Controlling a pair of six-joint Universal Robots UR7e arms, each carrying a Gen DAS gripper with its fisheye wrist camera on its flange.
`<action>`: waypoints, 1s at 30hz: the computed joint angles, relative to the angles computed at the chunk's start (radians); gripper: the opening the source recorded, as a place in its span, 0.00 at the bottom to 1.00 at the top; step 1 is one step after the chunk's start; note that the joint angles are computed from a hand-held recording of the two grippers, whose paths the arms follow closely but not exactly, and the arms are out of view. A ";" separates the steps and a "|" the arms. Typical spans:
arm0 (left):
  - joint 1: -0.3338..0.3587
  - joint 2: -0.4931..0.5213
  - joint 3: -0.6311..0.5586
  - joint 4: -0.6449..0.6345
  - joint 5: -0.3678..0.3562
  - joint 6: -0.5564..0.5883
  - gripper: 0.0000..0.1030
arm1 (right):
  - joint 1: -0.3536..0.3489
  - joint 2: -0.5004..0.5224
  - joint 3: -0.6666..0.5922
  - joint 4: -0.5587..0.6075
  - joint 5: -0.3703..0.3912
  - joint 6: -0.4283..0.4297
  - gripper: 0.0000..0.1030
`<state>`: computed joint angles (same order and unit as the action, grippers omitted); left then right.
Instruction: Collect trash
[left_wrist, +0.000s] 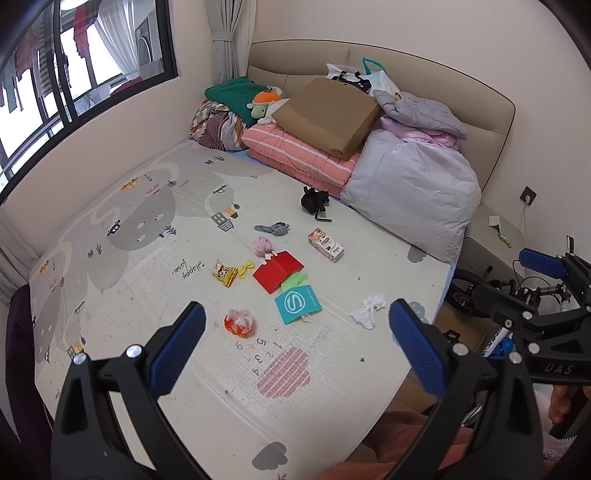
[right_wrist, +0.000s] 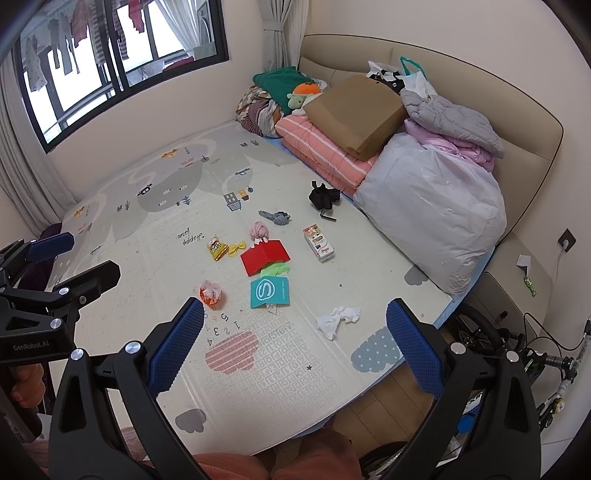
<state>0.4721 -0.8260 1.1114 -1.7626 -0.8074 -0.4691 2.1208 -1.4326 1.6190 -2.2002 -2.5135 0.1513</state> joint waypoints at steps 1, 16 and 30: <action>0.000 -0.005 0.007 -0.002 -0.001 0.000 0.96 | 0.000 -0.001 0.000 0.000 0.000 0.000 0.93; 0.000 -0.029 0.065 -0.031 -0.008 0.000 0.96 | -0.002 -0.001 0.016 -0.012 -0.007 0.007 0.93; -0.001 -0.030 0.068 -0.029 -0.007 -0.003 0.96 | -0.001 0.002 0.016 -0.017 -0.009 0.004 0.93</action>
